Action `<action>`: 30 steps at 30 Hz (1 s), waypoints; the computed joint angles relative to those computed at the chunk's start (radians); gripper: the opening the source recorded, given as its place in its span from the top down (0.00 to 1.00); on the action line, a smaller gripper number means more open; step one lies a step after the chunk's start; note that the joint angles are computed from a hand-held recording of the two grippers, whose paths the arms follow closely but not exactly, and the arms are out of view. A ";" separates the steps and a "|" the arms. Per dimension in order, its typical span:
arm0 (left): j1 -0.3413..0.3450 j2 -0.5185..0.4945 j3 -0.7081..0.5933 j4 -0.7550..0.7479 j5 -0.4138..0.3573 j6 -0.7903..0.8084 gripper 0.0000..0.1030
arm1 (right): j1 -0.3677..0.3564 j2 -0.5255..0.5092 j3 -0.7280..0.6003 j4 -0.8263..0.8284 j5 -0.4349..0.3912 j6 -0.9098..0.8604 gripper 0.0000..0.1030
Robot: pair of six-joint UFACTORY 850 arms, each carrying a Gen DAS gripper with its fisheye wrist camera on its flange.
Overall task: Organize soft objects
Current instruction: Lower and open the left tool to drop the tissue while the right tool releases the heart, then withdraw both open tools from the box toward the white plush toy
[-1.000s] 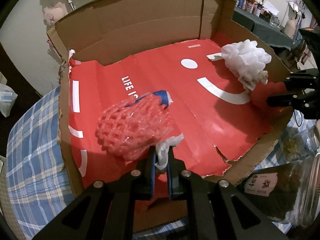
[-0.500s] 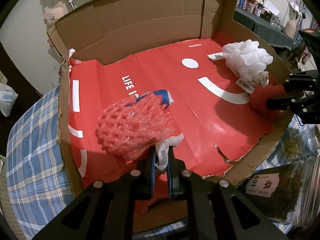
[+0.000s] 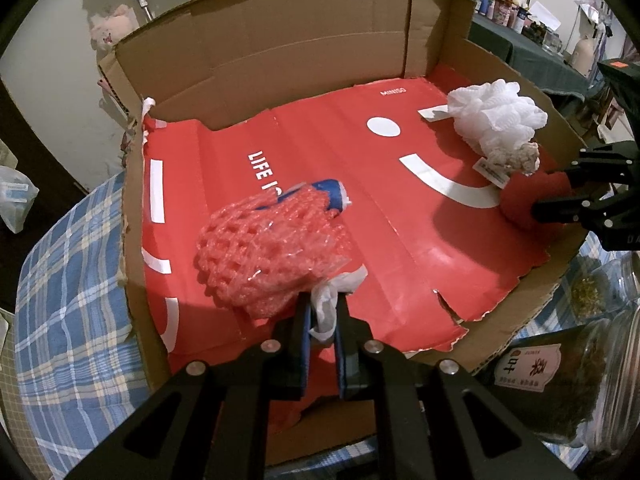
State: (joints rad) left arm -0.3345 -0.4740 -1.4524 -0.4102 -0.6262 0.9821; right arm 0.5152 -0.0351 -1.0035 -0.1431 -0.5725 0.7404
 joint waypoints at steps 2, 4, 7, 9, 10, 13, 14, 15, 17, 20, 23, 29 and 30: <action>0.001 0.004 0.004 -0.003 0.002 0.005 0.87 | 0.001 -0.001 0.000 -0.001 0.000 0.002 0.64; 0.002 0.006 0.004 -0.007 0.000 0.004 0.80 | 0.001 -0.001 -0.002 -0.003 -0.003 0.003 0.64; 0.006 0.016 0.009 -0.025 0.004 0.015 0.56 | 0.001 -0.002 -0.002 -0.004 -0.001 0.004 0.63; 0.011 0.027 0.017 -0.054 0.007 0.043 0.47 | 0.003 -0.001 -0.002 -0.008 0.000 0.008 0.61; 0.013 0.033 0.020 -0.068 0.006 0.058 0.41 | 0.004 0.001 -0.001 -0.006 0.003 0.007 0.59; 0.016 0.051 0.034 -0.094 0.015 0.081 0.28 | 0.005 0.008 0.002 0.016 0.016 -0.009 0.49; 0.016 0.058 0.040 -0.102 0.021 0.086 0.25 | 0.007 0.011 0.002 0.015 0.018 -0.008 0.45; 0.018 0.064 0.044 -0.108 0.024 0.090 0.24 | 0.011 0.012 0.000 0.006 0.016 -0.001 0.43; 0.022 0.073 0.050 -0.127 0.023 0.099 0.22 | 0.017 0.018 -0.001 -0.013 0.016 0.019 0.40; 0.029 0.086 0.056 -0.135 0.019 0.091 0.15 | 0.022 0.035 0.006 -0.031 0.026 0.045 0.36; 0.035 0.107 0.074 -0.160 0.034 0.112 0.14 | 0.033 0.053 0.016 -0.070 0.028 0.093 0.33; 0.049 0.164 0.129 -0.246 0.100 0.189 0.00 | 0.066 0.115 0.047 -0.200 0.031 0.260 0.33; 0.051 0.172 0.137 -0.259 0.114 0.199 0.00 | 0.071 0.123 0.049 -0.224 0.027 0.288 0.33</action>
State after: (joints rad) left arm -0.2835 -0.3015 -1.3149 -0.6693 -0.5119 1.1815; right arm 0.5867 0.0876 -0.9540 -0.3667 -0.5455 1.0283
